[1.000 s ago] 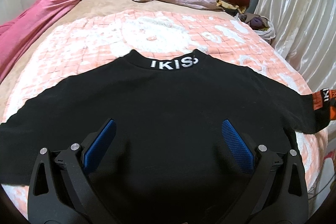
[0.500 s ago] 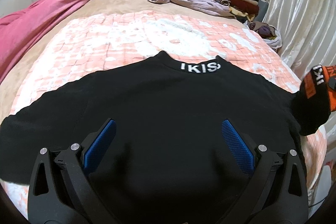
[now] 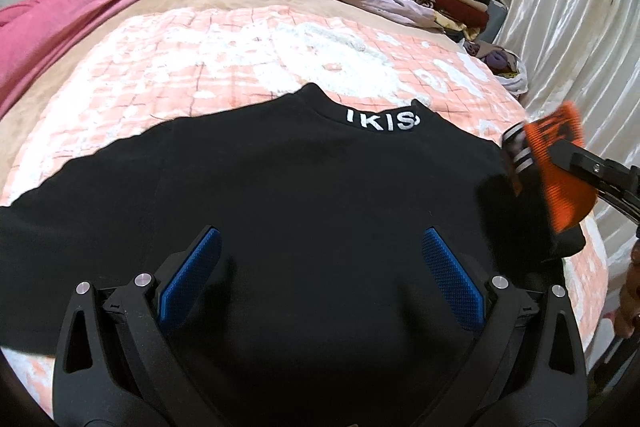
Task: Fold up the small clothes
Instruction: 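Carry the sleeve cuff with the right tool across the sweatshirt body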
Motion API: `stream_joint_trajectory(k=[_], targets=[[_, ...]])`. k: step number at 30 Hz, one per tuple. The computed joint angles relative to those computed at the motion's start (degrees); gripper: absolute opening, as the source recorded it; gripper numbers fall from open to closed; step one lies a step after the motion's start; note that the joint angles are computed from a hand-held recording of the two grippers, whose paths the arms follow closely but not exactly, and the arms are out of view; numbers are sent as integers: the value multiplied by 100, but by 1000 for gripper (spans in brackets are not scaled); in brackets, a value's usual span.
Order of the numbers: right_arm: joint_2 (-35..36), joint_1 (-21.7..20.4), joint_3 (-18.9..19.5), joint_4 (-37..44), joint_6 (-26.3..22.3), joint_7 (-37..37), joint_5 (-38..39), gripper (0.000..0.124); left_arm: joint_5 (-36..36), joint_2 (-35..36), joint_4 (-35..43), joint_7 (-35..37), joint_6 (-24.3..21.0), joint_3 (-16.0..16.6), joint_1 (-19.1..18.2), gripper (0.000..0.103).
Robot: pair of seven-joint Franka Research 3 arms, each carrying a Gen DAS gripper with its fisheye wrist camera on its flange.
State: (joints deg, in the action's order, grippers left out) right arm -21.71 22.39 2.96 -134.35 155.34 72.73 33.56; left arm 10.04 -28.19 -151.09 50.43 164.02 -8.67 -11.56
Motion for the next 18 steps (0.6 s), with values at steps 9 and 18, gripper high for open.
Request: stream_joint_trajectory(k=[9,18], targets=[[-137,-137,58,-196,206,148,-222,22,-847,197,-119,784,590,683,-893,93],[-602,-392,5,-713,354,455,-637,31,-2281,665,126,1793,987,1584,-2358,58]])
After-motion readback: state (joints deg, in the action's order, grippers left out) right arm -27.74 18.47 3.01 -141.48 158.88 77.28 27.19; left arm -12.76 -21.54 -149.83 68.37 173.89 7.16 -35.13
